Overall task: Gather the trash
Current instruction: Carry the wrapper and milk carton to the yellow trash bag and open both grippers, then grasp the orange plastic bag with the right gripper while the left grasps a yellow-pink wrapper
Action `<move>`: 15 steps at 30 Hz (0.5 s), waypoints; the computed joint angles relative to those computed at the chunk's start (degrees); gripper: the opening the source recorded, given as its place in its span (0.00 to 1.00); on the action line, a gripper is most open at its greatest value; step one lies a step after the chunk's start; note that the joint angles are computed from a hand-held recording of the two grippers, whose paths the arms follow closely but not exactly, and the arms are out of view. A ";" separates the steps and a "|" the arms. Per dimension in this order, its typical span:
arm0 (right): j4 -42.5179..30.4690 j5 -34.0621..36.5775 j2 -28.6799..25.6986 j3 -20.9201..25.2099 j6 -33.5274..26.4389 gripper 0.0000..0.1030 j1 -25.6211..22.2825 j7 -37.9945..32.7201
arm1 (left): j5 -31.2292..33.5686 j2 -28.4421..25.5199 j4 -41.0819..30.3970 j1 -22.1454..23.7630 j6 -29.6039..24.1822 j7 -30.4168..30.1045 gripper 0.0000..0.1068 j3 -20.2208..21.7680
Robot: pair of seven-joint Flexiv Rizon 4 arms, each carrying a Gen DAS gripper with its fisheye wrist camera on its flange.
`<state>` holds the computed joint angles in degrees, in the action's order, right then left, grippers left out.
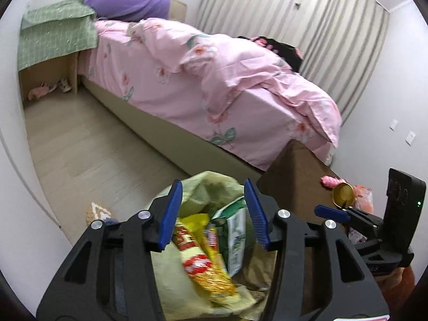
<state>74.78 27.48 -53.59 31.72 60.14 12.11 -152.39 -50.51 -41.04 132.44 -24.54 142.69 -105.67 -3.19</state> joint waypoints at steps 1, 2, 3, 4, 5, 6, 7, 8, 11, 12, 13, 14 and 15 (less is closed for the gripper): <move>1.44 0.25 0.90 -0.19 1.68 0.66 -0.36 -0.73 | -0.40 -0.08 -0.72 -0.44 -0.44 0.98 0.43 -0.07; 2.95 0.54 1.63 -0.19 3.83 0.66 -0.98 -1.85 | -0.70 -0.32 -1.90 -0.86 -1.22 2.26 0.43 -0.24; 5.40 1.14 2.68 -0.13 8.06 0.66 -2.06 -3.80 | -0.77 -0.71 -3.19 -1.16 -2.12 3.41 0.43 -0.47; 6.41 0.92 3.11 -0.12 10.02 0.66 -2.66 -4.14 | -0.42 -1.25 -4.74 -1.32 -3.34 4.60 0.43 -0.76; 7.66 0.78 3.48 0.06 12.24 0.66 -3.47 -4.49 | 0.08 -1.62 -5.84 -1.35 -4.26 5.35 0.43 -0.89; 9.22 0.89 4.06 -0.14 15.19 0.66 -4.65 -4.39 | 0.77 -2.26 -7.45 -1.46 -5.45 6.30 0.43 -1.09; 9.83 0.54 4.18 -0.29 16.40 0.66 -5.28 -3.68 | 1.74 -3.08 -9.41 -1.56 -6.85 7.40 0.43 -1.26; 10.40 0.20 4.32 -0.51 17.40 0.66 -5.99 -2.85 | 2.45 -3.86 -11.29 -1.81 -8.18 8.51 0.43 -1.28; 11.57 -0.94 4.39 -2.00 20.79 0.66 -7.92 -0.10 | 4.72 -6.12 -17.02 -2.50 -12.19 11.65 0.43 -1.08; 11.93 -1.18 4.37 -3.27 22.40 0.66 -8.32 1.43 | 6.32 -6.97 -19.10 -2.36 -13.65 12.47 0.43 -1.18; 12.04 -1.57 4.17 -3.41 23.17 0.66 -8.84 2.24 | 7.34 -7.70 -20.95 -2.44 -15.07 13.16 0.43 -1.10; 11.96 -1.86 3.86 -3.52 23.89 0.66 -9.59 3.09 | 8.29 -8.53 -23.05 -2.68 -16.66 14.01 0.43 -0.96; 11.91 -2.11 3.51 -3.47 24.63 0.66 -10.48 3.80 | 8.99 -9.36 -25.18 -3.05 -18.25 14.89 0.43 -0.62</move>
